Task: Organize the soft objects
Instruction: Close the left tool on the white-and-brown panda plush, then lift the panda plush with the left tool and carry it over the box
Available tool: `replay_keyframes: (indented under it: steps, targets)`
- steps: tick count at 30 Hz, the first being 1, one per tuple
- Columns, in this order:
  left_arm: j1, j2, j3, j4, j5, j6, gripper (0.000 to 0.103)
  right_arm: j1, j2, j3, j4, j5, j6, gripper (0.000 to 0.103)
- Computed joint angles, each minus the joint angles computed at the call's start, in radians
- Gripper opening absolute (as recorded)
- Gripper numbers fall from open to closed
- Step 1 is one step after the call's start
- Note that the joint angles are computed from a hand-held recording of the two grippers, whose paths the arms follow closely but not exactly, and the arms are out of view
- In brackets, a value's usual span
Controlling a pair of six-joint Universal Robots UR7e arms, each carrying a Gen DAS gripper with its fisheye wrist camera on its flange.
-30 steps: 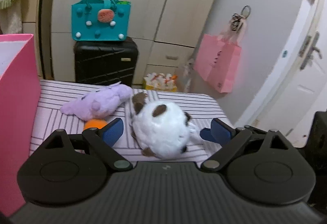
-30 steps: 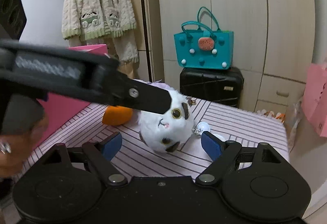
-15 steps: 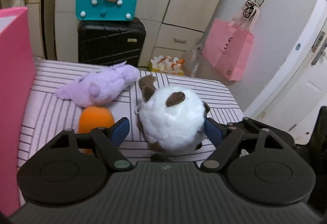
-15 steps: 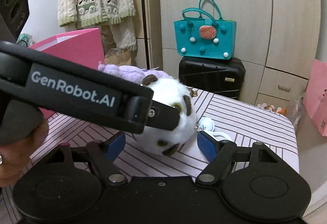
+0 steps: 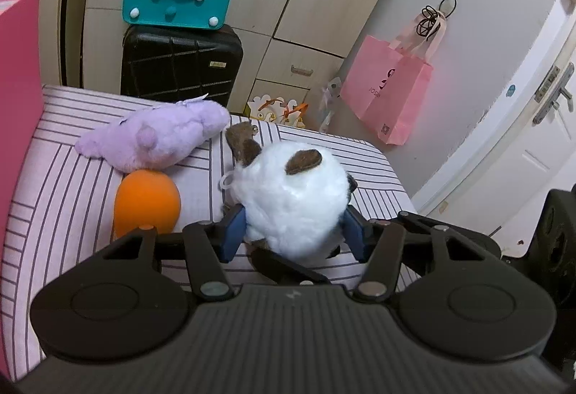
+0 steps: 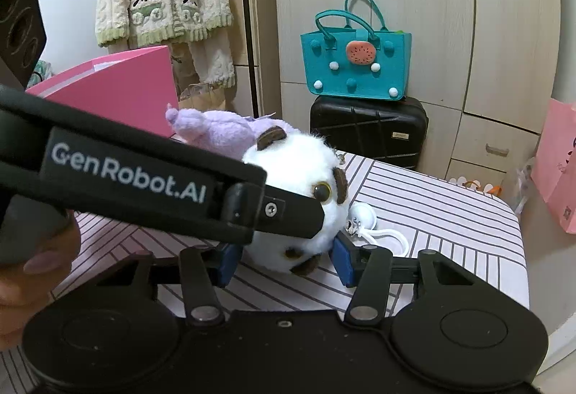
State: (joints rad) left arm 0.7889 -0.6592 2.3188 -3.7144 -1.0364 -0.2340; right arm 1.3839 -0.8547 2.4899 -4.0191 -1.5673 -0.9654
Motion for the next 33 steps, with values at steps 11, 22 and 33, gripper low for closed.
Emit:
replay_keyframes:
  steps: [11,22,33]
  targets:
    - [-0.015,-0.037,0.039,-0.011,-0.018,0.001,0.054,0.026,-0.009,0.041,-0.053,-0.016,0.007,0.056]
    - [-0.103,-0.099,0.125,0.014,0.006,-0.034,0.054,0.095,-0.013,0.111,-0.141,-0.097,0.048,0.059]
    - [-0.179,-0.285,0.222,0.221,-0.02,-0.1,0.054,0.2,-0.081,0.193,-0.124,-0.186,0.145,0.061]
